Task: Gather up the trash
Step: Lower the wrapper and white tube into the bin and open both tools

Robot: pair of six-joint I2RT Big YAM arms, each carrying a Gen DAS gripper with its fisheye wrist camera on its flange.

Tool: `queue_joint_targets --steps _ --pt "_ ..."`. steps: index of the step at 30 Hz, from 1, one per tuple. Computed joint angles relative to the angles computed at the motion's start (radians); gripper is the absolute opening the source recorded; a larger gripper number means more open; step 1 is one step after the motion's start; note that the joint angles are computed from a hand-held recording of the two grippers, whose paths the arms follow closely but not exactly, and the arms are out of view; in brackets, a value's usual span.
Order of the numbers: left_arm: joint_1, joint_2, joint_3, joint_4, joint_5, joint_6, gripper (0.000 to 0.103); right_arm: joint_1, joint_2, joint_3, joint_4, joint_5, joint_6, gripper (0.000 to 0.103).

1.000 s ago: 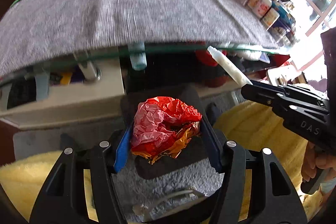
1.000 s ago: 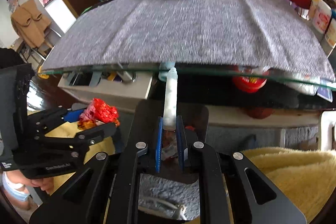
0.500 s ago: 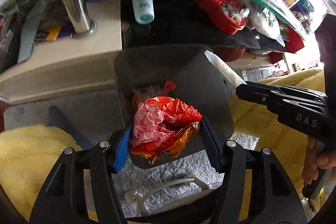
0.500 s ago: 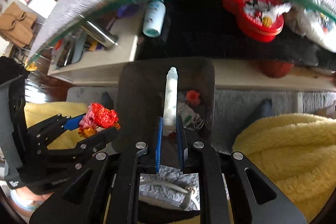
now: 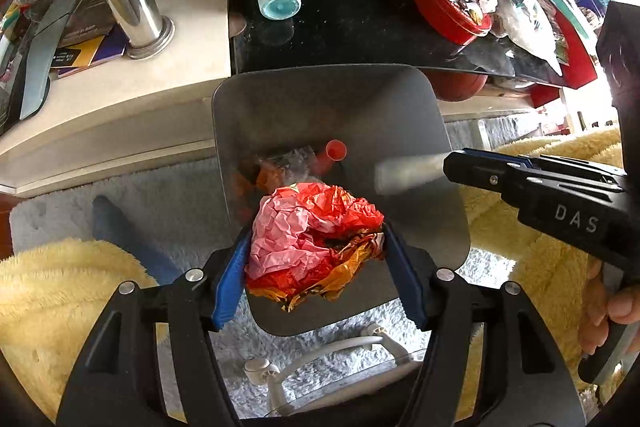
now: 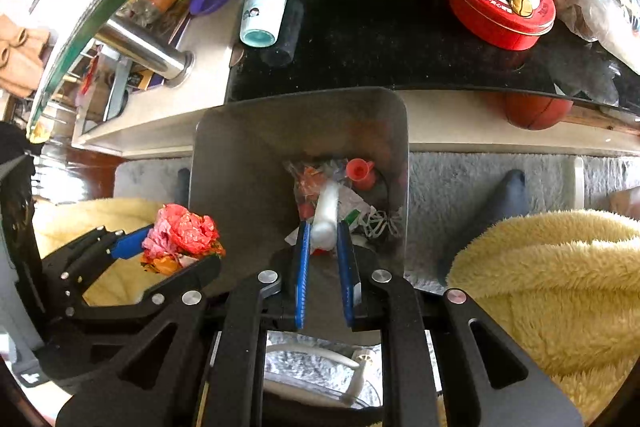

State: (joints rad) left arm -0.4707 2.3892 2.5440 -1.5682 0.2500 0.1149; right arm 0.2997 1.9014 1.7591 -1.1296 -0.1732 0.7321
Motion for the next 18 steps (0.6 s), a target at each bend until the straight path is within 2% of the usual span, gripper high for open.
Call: queue_joint_targets --steps 2,3,4,8,10,13,18 --pt "0.000 0.010 0.020 -0.008 -0.008 -0.001 0.066 -0.001 0.004 0.011 -0.007 0.011 0.001 0.018" --pt "0.000 0.016 0.033 -0.014 -0.012 -0.003 0.068 0.000 0.003 0.012 -0.005 0.018 0.003 0.031" --pt "0.002 0.016 0.038 -0.013 -0.016 -0.006 0.073 0.001 -0.002 0.010 -0.001 0.032 0.009 0.048" --pt "0.009 0.012 0.050 -0.004 -0.023 -0.020 0.092 -0.002 -0.022 0.001 0.009 0.072 0.022 0.067" --pt "0.015 0.014 0.072 -0.006 -0.019 -0.026 0.095 -0.004 -0.032 -0.002 0.006 0.101 0.033 0.088" --pt "0.018 0.027 0.127 -0.030 -0.016 -0.021 0.095 -0.007 -0.041 0.011 -0.011 0.134 0.027 0.098" --pt "0.023 0.063 0.258 -0.078 -0.035 -0.004 0.095 -0.015 -0.058 0.055 -0.033 0.192 0.017 0.099"
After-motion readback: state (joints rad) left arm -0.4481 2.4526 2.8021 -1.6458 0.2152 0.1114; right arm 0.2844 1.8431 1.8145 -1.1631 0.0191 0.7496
